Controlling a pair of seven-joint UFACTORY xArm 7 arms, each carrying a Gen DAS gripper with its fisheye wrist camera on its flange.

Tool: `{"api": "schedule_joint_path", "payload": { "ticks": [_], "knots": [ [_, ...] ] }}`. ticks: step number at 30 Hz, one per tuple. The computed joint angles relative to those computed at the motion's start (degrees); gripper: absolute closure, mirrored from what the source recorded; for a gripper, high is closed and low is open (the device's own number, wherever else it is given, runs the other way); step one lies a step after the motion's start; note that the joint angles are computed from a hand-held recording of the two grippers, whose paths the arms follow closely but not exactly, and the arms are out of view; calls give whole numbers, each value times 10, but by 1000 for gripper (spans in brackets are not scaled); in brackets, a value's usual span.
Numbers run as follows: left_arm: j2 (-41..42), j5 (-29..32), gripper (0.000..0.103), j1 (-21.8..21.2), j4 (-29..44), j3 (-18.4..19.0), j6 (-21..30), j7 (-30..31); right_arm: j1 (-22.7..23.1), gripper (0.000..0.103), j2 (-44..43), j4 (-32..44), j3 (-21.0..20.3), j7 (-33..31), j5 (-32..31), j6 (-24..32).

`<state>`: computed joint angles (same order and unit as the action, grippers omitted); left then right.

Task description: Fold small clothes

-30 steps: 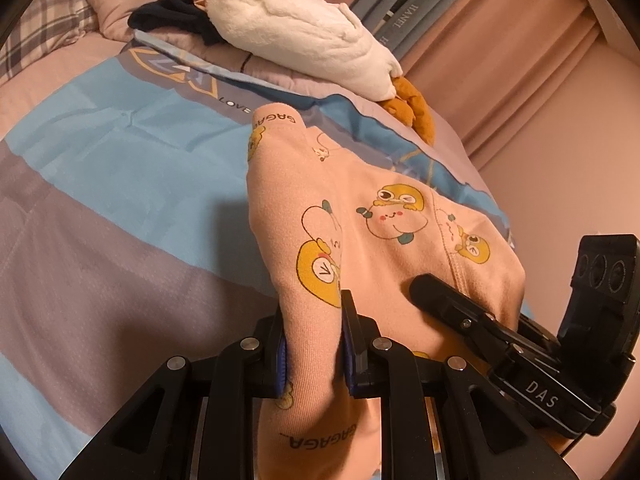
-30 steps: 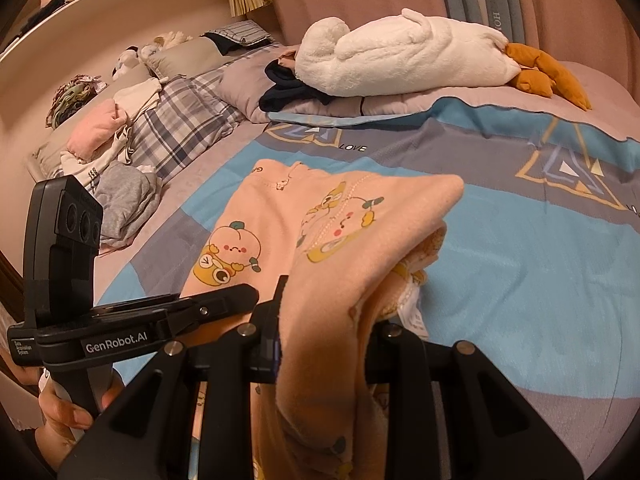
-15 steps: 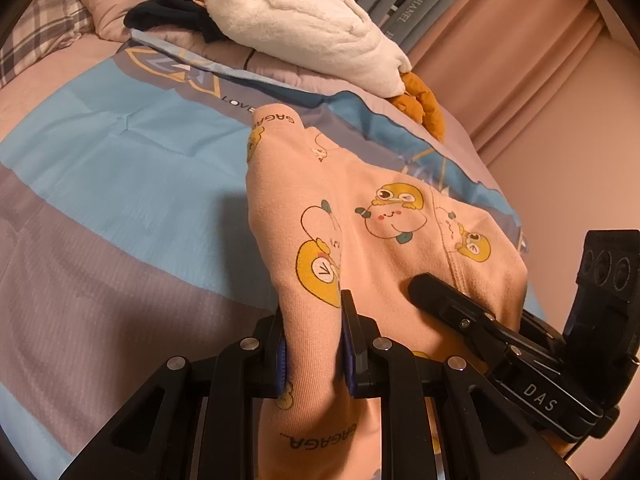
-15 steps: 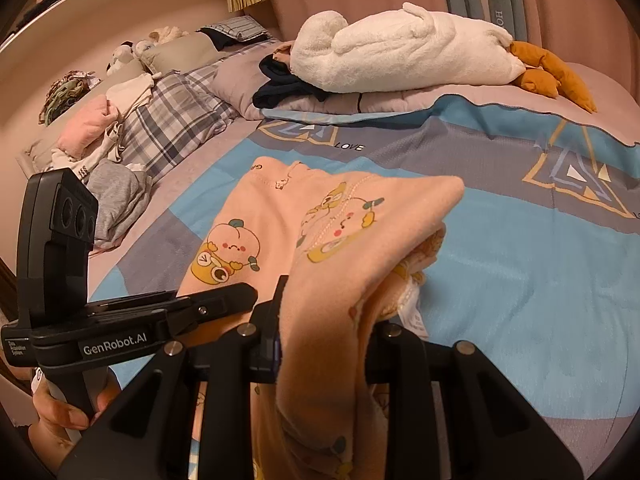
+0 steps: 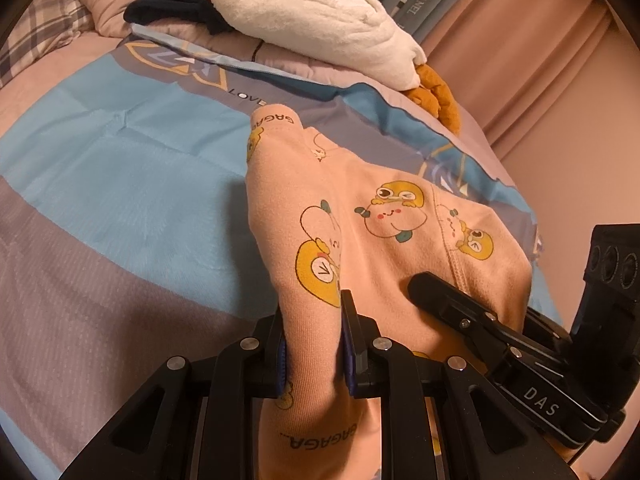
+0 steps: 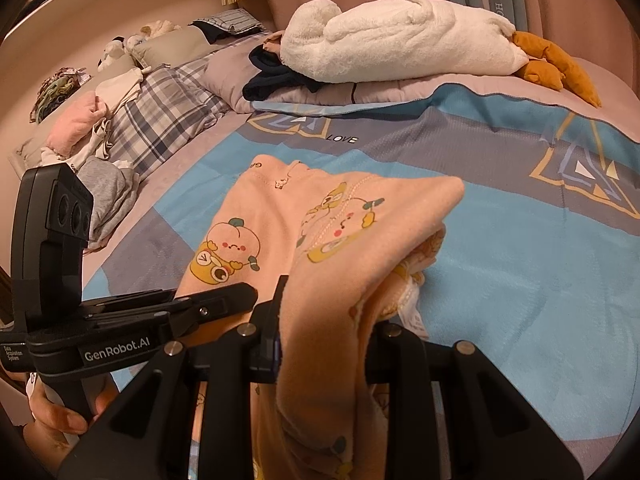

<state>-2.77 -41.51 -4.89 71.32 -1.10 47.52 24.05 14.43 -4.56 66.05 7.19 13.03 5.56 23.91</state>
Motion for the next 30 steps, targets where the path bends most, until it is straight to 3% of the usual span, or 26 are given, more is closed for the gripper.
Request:
{"api": "schedule_joint_path", "payload": {
  "ticks": [30],
  "knots": [
    [45,62,83,8,20,-15,8,-37,-10,73,55,22,-5,10,26,37]
  ]
}}
